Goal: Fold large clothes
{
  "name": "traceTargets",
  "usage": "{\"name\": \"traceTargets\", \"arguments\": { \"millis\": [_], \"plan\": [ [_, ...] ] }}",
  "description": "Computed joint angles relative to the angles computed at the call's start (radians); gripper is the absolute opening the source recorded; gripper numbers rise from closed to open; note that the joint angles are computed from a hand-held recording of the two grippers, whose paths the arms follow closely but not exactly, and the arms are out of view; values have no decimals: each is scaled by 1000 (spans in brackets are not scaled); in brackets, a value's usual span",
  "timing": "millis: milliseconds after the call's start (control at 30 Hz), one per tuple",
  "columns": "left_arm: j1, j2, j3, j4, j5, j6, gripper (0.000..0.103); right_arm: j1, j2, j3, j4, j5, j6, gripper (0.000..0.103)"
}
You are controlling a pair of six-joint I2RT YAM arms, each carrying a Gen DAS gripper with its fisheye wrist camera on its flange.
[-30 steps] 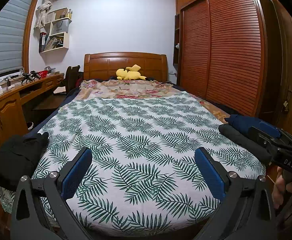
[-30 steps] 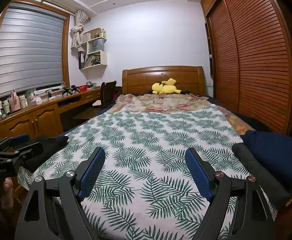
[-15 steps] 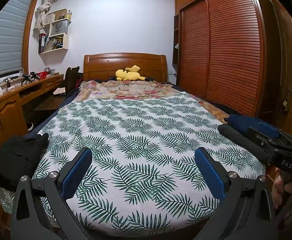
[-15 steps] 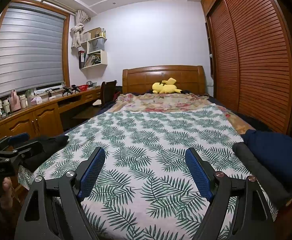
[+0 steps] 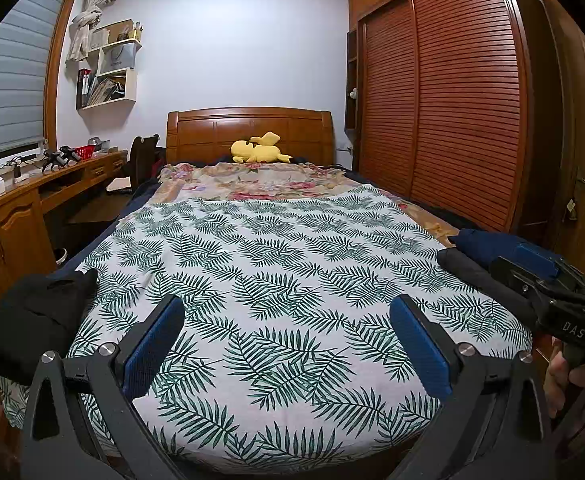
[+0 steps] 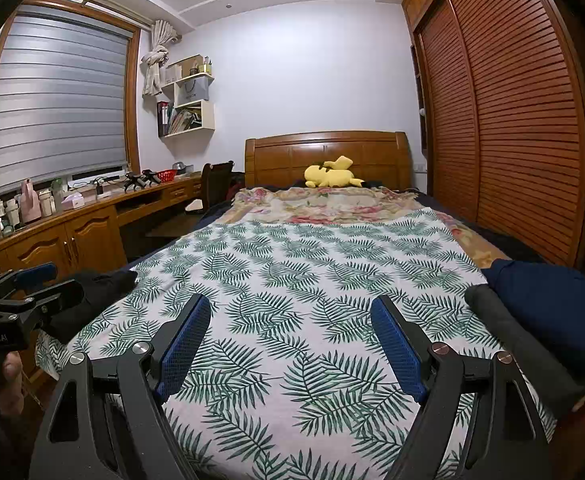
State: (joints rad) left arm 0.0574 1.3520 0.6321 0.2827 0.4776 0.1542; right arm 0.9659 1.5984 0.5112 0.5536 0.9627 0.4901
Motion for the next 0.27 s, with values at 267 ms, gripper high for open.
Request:
{"name": "traceTargets", "arguments": {
  "millis": [267],
  "plan": [
    [1, -1, -1, 0, 2, -1, 102, -1, -1, -3, 4, -1, -2, 84]
  ]
}}
